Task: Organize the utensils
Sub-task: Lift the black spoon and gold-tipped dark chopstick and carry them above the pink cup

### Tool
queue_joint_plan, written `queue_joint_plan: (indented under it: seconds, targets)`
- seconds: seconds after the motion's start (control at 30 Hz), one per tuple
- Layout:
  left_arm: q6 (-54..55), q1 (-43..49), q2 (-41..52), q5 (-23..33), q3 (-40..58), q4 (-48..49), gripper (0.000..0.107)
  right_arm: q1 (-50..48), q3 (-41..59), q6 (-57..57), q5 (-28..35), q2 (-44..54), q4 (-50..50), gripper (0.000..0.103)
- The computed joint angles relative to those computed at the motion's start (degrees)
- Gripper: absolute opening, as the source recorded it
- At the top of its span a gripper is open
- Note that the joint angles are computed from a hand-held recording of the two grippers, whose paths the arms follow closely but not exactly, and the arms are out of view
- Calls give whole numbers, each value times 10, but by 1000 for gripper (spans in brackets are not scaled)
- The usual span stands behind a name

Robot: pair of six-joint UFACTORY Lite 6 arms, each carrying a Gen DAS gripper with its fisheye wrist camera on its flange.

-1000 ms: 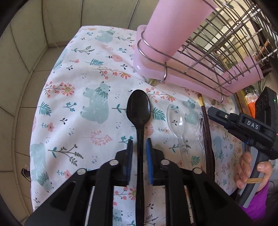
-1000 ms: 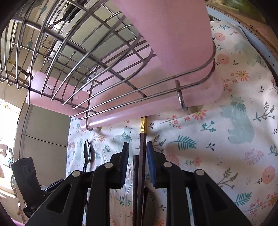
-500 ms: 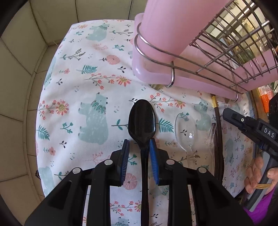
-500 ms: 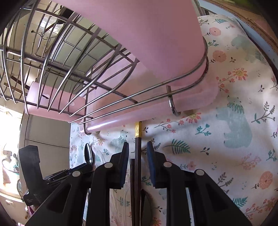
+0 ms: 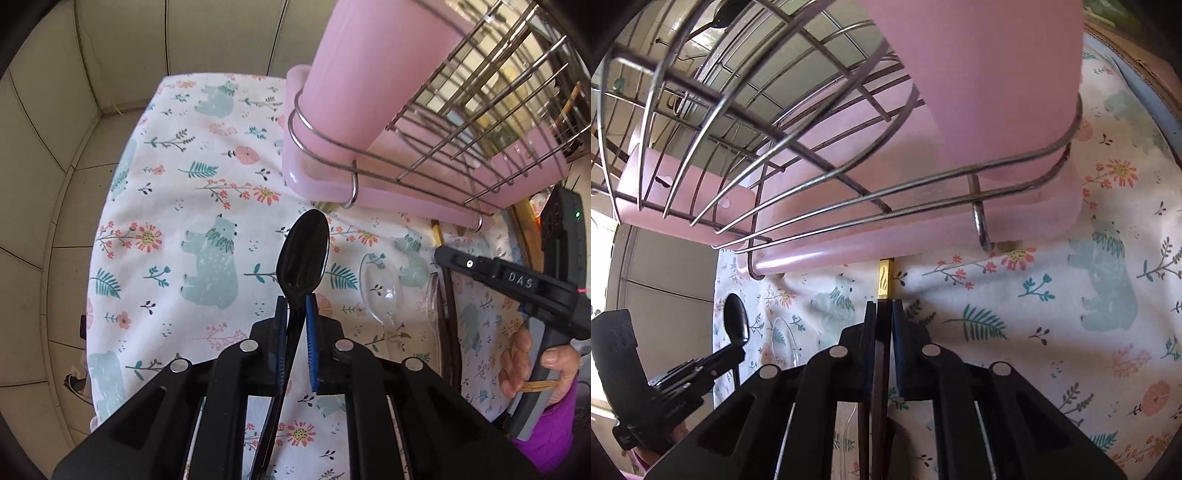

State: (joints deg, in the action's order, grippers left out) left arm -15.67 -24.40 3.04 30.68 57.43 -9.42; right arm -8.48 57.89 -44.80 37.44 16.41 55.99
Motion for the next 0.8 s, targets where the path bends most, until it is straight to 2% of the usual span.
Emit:
queue_joint_plan:
  seconds: [0.23, 0.43, 0.67, 0.8]
  targets:
    - [72, 43, -133, -16, -81, -81, 8, -46, -108, -86, 27, -125, 62, 8]
    - [66, 42, -203, -26, -104, -85, 8, -114, -178, -120, 85, -240, 66, 8]
    - [41, 38, -282, -41, -117, -78, 4, -208, -173, -140, 170, -346, 76, 8]
    - [3, 30, -299, -61, -103, -43, 4, -256, -156, -150, 206, -392, 91, 8]
